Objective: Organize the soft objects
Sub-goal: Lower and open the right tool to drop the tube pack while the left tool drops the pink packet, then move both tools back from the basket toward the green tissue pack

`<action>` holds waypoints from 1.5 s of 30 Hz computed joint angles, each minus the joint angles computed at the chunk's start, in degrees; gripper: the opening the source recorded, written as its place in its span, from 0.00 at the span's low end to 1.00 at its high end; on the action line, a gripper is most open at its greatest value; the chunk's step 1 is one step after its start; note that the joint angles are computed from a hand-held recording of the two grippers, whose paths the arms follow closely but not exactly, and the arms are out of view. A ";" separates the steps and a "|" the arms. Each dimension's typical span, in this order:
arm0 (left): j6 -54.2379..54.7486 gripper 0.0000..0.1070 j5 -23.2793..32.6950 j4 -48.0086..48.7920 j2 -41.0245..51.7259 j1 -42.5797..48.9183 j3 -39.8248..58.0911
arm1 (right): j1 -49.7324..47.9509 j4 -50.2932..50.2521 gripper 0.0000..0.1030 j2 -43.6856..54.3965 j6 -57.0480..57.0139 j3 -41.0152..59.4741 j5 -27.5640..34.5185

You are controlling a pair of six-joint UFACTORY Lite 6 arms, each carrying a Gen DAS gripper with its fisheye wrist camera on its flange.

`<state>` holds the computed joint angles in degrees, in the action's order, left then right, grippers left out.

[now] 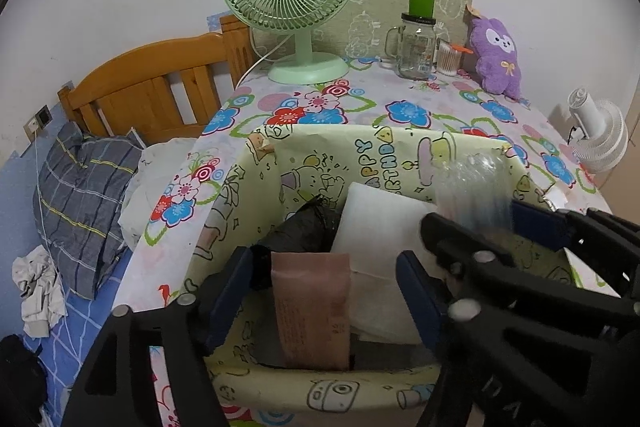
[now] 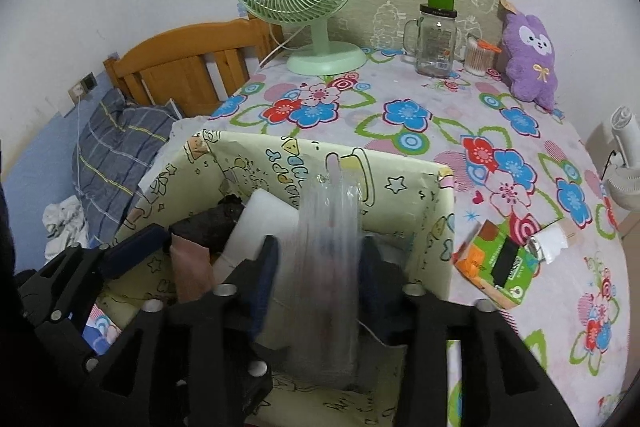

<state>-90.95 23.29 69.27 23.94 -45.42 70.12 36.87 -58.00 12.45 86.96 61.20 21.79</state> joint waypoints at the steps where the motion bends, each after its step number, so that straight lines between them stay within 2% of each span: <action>1: -0.40 0.76 -0.24 0.29 -0.30 -0.07 -0.20 | 0.11 -1.34 0.63 -0.38 1.19 -0.49 0.32; 11: -1.83 0.85 2.38 0.56 -1.23 -2.31 0.49 | -0.32 -4.88 0.76 -4.35 4.62 -3.68 0.37; 18: -1.46 0.86 4.77 -0.73 -2.30 -4.17 1.18 | -0.68 -3.53 0.79 -7.76 3.24 -5.50 0.26; 29: -1.76 0.89 11.08 -1.02 -4.18 -9.06 3.08 | -0.31 -3.18 0.80 -16.18 1.73 -9.87 2.46; 45: -1.49 0.91 17.53 -1.83 -1.32 -17.62 11.85 | -0.89 -1.60 0.80 -34.12 -3.35 -19.06 9.42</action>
